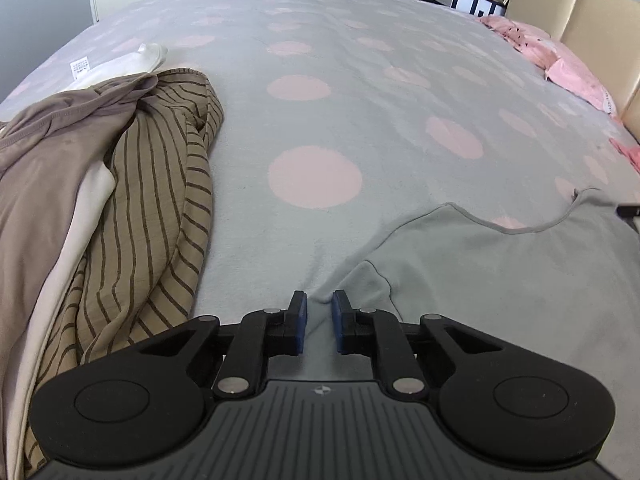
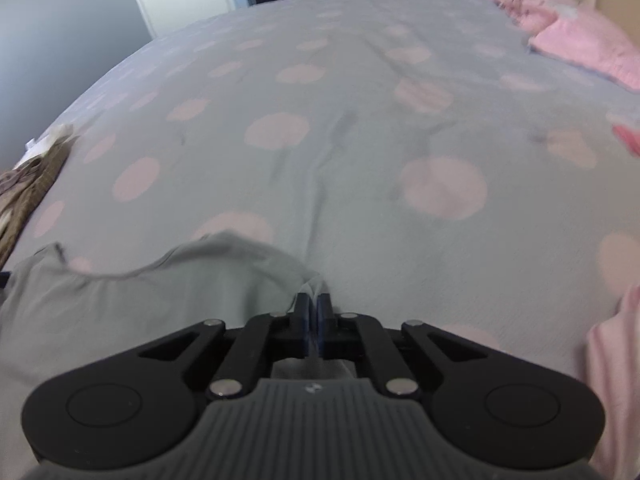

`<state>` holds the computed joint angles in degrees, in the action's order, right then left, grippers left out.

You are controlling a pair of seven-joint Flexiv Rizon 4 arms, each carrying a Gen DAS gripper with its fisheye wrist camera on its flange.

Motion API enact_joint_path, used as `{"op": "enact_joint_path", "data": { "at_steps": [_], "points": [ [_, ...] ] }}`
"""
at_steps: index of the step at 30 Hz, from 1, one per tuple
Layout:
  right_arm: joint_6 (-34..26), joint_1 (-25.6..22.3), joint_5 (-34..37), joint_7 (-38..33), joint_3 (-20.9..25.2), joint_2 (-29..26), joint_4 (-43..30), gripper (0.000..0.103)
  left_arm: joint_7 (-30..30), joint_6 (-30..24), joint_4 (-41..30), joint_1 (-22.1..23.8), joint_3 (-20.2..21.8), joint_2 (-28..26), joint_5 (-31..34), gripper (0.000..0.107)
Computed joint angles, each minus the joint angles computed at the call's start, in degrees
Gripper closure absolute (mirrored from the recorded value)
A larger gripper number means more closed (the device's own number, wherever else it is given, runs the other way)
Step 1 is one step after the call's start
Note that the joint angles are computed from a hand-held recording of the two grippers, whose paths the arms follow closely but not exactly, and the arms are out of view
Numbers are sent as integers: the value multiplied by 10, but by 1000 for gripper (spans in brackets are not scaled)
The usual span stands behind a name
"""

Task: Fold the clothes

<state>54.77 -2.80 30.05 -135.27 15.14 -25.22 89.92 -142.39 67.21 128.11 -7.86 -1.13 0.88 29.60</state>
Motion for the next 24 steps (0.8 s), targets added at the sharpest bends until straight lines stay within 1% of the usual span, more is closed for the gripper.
{"op": "enact_joint_path", "data": {
  "at_steps": [2, 3, 8, 10, 12, 13, 14, 15, 17, 20, 22, 24],
  "points": [
    [49, 6, 7, -9, 2, -3, -1, 99, -6, -6, -2, 0, -1, 1, 0, 95],
    [63, 10, 3, -11, 2, -5, -2, 99, -15, -11, -5, -1, -3, 0, 6, 95],
    [120, 36, -61, -3, -4, -14, 28, 99, -34, -35, -18, -6, -7, -2, 17, 95],
    [113, 36, -84, 10, -5, -18, 33, 99, -40, -46, -22, -9, -8, 0, 21, 95],
    [103, 30, -98, 17, -2, -18, 36, 94, -43, -59, -26, -12, -11, 4, 25, 95],
    [100, 22, -96, 14, 4, -13, 37, 90, -43, -62, -27, -13, -12, 7, 28, 95],
    [98, 15, -92, 11, 9, -7, 38, 78, -48, -66, -28, -14, -13, 11, 33, 95],
    [95, 9, -88, 7, 13, -2, 39, 71, -53, -70, -29, -15, -15, 16, 36, 95],
    [85, -2, -77, -5, 18, 10, 41, 71, -59, -75, -29, -16, -19, 26, 36, 94],
    [53, -18, -55, -33, 21, 39, 51, 71, -47, -74, -27, -19, -28, 42, 27, 94],
    [20, -26, -38, -53, 16, 62, 59, 71, -37, -75, -25, -23, -35, 53, 20, 92],
    [-27, -35, -17, -71, 9, 88, 67, 71, -31, -79, -22, -26, -44, 64, 14, 92]
  ]
}}
